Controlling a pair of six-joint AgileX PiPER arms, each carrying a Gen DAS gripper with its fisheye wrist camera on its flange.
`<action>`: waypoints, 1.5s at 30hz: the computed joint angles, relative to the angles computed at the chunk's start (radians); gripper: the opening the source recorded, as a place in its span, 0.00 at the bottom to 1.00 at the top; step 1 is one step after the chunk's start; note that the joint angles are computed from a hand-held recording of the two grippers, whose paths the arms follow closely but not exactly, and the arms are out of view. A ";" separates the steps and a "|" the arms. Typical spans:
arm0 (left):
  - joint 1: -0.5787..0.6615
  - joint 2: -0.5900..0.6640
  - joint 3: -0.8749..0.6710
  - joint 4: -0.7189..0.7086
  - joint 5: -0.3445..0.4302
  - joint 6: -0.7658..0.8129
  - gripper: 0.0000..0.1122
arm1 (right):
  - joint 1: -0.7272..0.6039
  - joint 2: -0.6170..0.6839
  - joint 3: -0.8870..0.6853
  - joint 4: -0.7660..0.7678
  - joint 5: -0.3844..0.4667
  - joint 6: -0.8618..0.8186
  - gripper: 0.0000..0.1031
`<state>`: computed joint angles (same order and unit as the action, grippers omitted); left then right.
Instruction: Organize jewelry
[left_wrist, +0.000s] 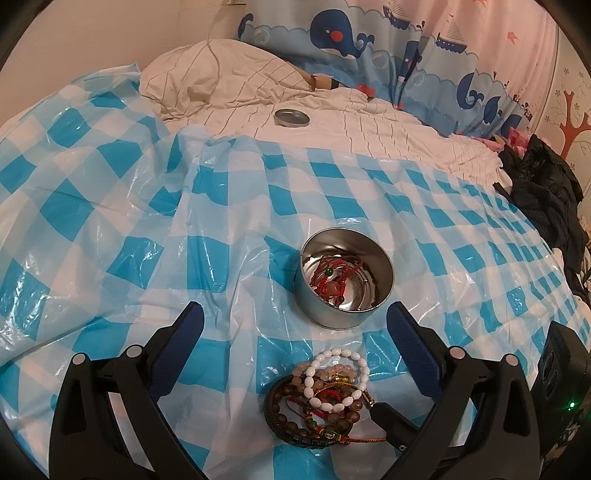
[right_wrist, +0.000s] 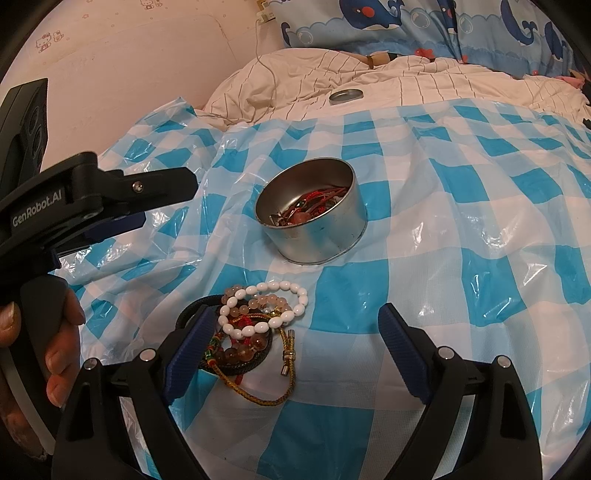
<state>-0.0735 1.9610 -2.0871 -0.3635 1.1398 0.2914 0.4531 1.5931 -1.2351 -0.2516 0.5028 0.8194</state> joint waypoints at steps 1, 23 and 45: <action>0.000 0.000 0.000 0.000 0.000 0.000 0.85 | 0.000 0.000 0.000 0.000 0.000 0.000 0.84; -0.013 0.005 0.000 0.008 -0.003 -0.001 0.85 | 0.001 0.001 0.000 -0.001 -0.001 0.002 0.85; -0.015 0.002 0.004 0.010 -0.006 -0.002 0.85 | 0.001 0.001 -0.001 0.000 -0.001 0.002 0.86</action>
